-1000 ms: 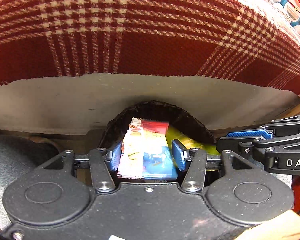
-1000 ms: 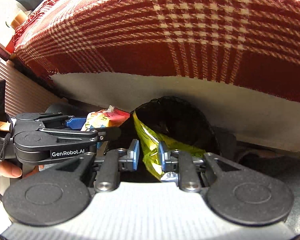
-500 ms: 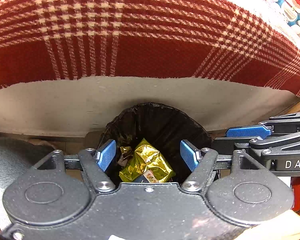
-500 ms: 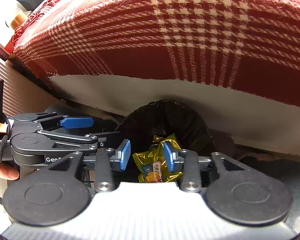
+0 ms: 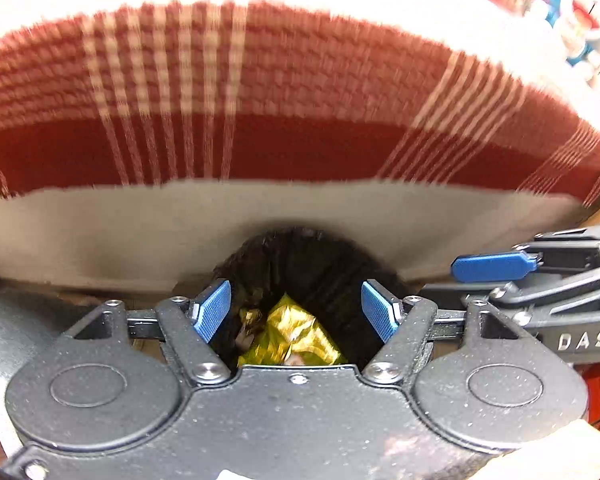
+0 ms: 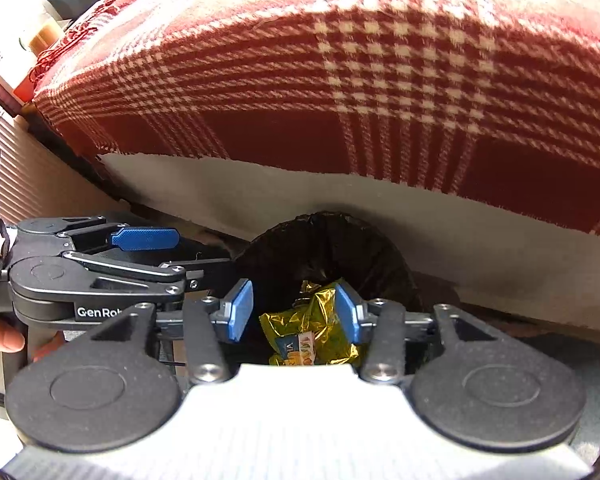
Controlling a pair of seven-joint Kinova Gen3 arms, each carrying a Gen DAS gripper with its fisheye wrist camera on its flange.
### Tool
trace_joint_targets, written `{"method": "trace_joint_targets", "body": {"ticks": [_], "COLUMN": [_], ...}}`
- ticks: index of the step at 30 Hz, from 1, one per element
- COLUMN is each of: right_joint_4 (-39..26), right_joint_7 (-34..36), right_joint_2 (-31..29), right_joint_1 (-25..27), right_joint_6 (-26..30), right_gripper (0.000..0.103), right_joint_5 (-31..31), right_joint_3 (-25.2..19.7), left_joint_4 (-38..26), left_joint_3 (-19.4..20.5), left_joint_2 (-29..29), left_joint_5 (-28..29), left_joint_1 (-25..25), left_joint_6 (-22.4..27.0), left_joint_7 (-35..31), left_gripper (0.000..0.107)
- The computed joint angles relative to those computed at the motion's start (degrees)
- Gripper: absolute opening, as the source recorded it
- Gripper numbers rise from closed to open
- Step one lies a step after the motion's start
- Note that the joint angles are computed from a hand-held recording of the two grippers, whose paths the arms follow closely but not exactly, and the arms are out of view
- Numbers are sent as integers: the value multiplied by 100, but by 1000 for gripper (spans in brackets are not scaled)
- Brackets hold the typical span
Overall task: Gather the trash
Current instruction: 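Raise both tools back up to the wrappers on the blanket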
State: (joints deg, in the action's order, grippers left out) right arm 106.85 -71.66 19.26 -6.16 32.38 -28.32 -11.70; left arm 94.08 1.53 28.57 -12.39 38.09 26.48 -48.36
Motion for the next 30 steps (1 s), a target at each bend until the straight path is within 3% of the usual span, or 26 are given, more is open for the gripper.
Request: {"method": "trace_joint_targets", "body": {"ticks": [3, 8, 10, 13, 16, 19, 22, 26, 28, 30], "right_joint_4": [54, 78, 57, 26, -106, -401, -851, -1598, -1855, -2121], "right_joint_7": [657, 1822, 2275, 2375, 1756, 1057, 476, -425, -864, -1185], "right_joint_2": [-171, -435, -527, -678, -633, -414, -97, 383, 558, 726], "right_joint_1": [652, 1890, 1929, 1279, 482, -47, 131, -37, 22, -26], "right_joint_6": [-88, -409, -548, -1102, -1724, -1954, -1868, -1490, -1417, -1314], "right_gripper": [71, 78, 79, 79, 79, 79, 78, 75, 75, 75], "right_joint_5": [-289, -1027, -1490, -1622, -1119, -738, -387, 215, 681, 1040], "right_joint_3": [-624, -1725, -1668, -1040, -319, 278, 182, 391, 273, 284], "left_joint_4": [370, 683, 502, 193, -44, -524, -1067, -1789, -2129, -2477], "left_joint_3": [-698, -2025, -2556, -3276, -3279, -3120, -2988, -3088, -3030, -2884], "left_joint_2": [-346, -652, -550, -238, -100, 176, 547, 1018, 1219, 1397], "left_joint_5": [-61, -1171, -1637, -2058, -1668, -1185, -563, 144, 227, 111], "left_joint_1": [539, 1578, 1968, 2442, 2163, 1746, 1402, 1230, 1098, 948], "left_joint_6": [-631, -1511, -1502, -1405, -1616, -1514, -1397, -1091, -926, -647], "left_joint_7": [217, 1371, 1681, 2234, 2061, 1795, 1360, 784, 727, 805], "left_gripper": [77, 83, 85, 85, 85, 85, 85, 85, 83, 75]}}
